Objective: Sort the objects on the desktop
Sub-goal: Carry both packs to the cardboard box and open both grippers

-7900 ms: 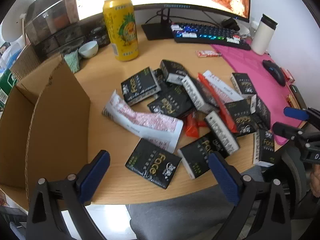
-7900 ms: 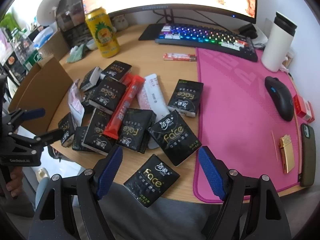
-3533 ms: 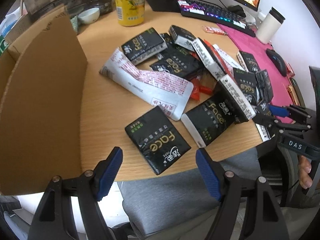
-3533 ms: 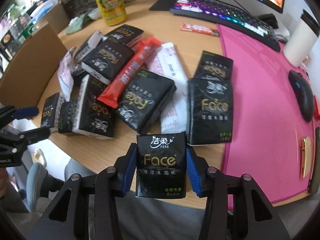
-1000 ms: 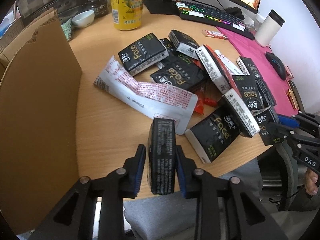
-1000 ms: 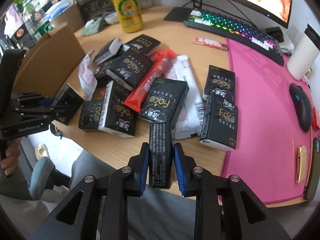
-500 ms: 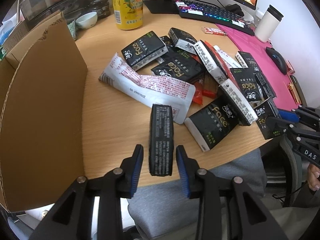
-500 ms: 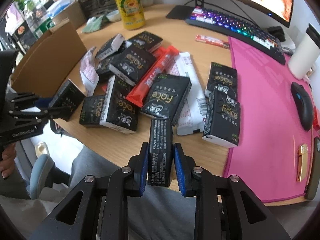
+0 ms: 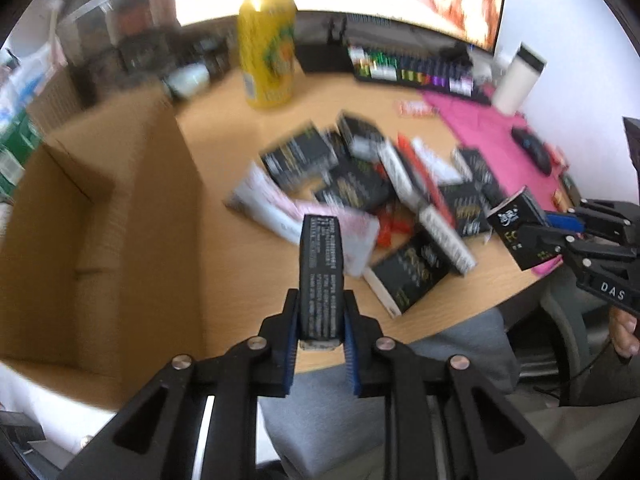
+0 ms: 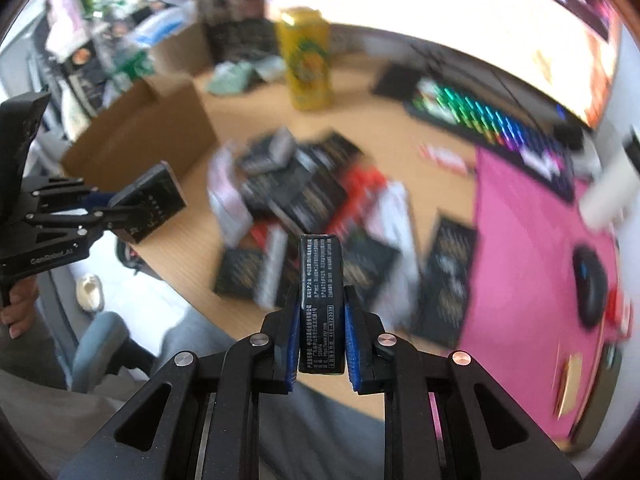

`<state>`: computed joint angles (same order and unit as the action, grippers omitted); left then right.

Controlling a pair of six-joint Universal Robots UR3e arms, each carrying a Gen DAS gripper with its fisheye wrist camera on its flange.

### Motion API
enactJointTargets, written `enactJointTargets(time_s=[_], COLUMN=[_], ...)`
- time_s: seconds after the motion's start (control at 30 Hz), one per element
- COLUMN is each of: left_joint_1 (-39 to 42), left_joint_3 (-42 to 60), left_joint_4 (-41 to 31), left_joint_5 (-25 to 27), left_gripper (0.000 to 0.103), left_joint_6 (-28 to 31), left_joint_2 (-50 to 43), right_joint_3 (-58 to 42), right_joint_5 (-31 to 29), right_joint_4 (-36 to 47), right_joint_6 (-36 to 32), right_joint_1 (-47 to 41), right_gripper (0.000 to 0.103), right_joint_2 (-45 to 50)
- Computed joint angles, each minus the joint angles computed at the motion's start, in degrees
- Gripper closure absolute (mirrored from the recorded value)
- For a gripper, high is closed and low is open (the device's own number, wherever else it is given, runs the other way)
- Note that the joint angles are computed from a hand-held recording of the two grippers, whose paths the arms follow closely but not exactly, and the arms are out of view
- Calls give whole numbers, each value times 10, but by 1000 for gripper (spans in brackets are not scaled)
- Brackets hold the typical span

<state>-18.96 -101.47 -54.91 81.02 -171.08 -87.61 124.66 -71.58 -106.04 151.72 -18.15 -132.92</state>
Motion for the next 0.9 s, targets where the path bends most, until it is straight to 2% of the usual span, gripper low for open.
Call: enactJointTargets(time_s=[0.07,0.23,0.33,0.43,0.5,0.6,0.73,0.9], left_joint_1=[22,133,177,234,259,284,304,315], left_joint_3=[7,22,37,35,28,10,-17,-42], left_joint_4=[-5,-39,-38,-36,-29,-18,-14,-18], left_joint_5=[-6,-70,-58,-55,-43,-42,-50,-63], left_gripper=[82,82,82,82,82,82,82,80], left_joint_6=[9,39,39,45,43,46,64,76], left_joint_2=[29,109,118,120,110,97,91,97], right_joint_3=[-54,-208,-327,-437,-505,-576,-623,-621], right_joint_5=[-7,25,21,35,24,5,-31,-40], right_joint_4=[-60,-137,-184,-187,-186,-175,-151,-150], right_joint_6=[42,103,150,177,193,209,222,216], right_joint_1=[82,226,307,360,396,433,455,456], right_gripper=[84,84,84,84,84,84,83,80], right_joint_2=[85,271,394,496,560,637,696,701])
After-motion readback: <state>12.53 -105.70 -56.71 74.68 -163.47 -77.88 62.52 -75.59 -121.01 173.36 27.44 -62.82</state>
